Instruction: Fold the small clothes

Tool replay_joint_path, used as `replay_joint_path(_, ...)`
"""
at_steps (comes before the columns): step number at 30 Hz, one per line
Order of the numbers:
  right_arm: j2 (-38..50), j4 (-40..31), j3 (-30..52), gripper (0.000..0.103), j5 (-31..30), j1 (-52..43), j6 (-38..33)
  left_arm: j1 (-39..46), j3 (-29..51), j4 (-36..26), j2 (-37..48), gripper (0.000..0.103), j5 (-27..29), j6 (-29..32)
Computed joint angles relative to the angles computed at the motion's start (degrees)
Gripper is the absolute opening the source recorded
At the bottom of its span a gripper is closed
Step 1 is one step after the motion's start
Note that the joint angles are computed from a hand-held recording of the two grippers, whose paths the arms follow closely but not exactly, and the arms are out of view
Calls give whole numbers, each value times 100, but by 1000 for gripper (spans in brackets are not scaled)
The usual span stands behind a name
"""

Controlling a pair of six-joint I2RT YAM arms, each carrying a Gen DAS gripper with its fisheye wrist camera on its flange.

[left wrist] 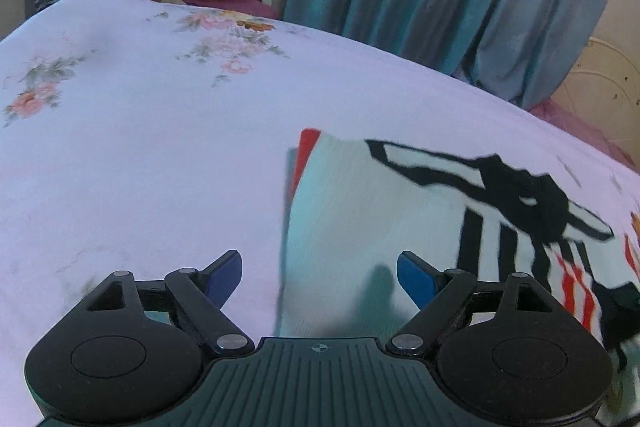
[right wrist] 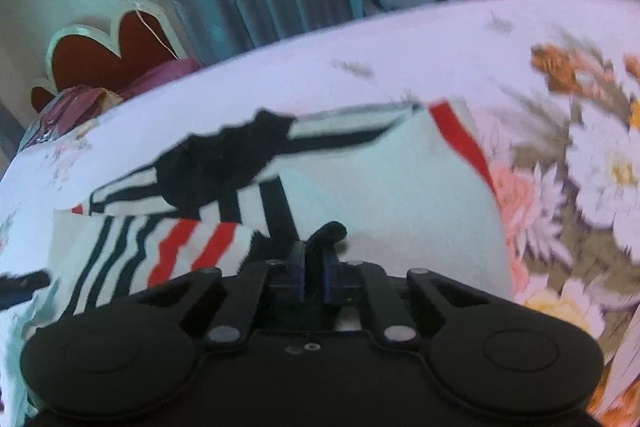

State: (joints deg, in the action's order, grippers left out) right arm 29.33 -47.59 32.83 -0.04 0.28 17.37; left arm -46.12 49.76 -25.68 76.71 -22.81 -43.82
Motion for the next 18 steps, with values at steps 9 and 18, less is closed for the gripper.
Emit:
replay_joint_path(9, -53, -163, -42, 21, -206, -856, -774, 438, 556, 240, 983, 66, -167, 83)
replay_joint_path(18, 402, 204, -73, 28, -661, -707, -330, 441, 693, 448, 1227, 41, -395, 330)
